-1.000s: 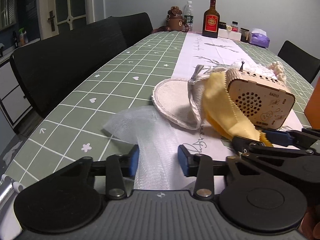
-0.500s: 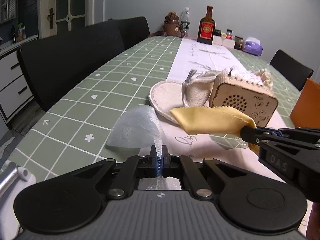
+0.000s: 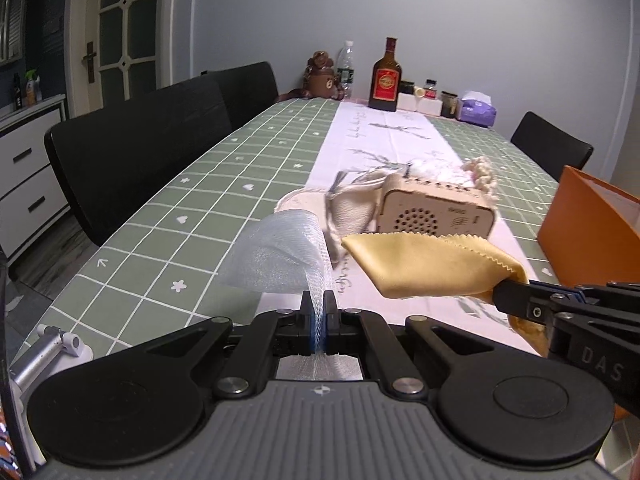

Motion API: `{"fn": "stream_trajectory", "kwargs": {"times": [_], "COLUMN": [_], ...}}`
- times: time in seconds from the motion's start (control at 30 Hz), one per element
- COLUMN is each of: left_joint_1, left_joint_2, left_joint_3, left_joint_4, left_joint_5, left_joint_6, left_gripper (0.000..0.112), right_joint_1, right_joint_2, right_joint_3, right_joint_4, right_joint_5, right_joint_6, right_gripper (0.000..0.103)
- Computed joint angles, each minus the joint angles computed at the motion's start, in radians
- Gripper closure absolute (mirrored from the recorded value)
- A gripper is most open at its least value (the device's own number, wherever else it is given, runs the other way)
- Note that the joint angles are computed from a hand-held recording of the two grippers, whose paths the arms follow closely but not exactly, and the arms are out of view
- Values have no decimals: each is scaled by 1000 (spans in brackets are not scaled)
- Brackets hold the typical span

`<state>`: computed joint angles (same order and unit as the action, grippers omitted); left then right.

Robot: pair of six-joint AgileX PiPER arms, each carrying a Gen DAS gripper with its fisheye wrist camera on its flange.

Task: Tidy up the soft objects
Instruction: 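Carry the mesh bag and yellow cloth with both tools over the orange box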

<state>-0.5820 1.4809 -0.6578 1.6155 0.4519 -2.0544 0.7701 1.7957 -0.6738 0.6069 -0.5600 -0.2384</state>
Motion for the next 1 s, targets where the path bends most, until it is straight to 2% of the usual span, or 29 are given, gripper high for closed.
{"fn": "stream_trajectory", "kwargs": {"times": [0.27, 0.43, 0.57, 0.7, 0.83, 1.0], "left_joint_1": [-115, -179, -217, -234, -267, -298], "left_joint_2": [-64, -86, -95, -85, -52, -4], "left_joint_3": [9, 4, -18, -53, -114, -206], "left_joint_4": [-72, -76, -59, -28, 15, 63], "left_joint_5": [92, 115, 100, 33, 3, -29], "left_joint_6": [60, 60, 58, 44, 38, 35], "left_gripper": [110, 110, 110, 110, 110, 110], "right_joint_1": [64, 72, 89, 25, -13, -120], "right_joint_2": [-153, -277, -380, -508, -633, -790], "right_joint_3": [160, 263, 334, 407, 458, 502], "right_joint_4": [118, 121, 190, 145, 232, 316], "right_joint_5": [-101, -118, -141, -105, -98, -46], "right_joint_6": [-56, -35, -86, -31, -121, -259], "right_gripper": [99, 99, 99, 99, 99, 99]}}
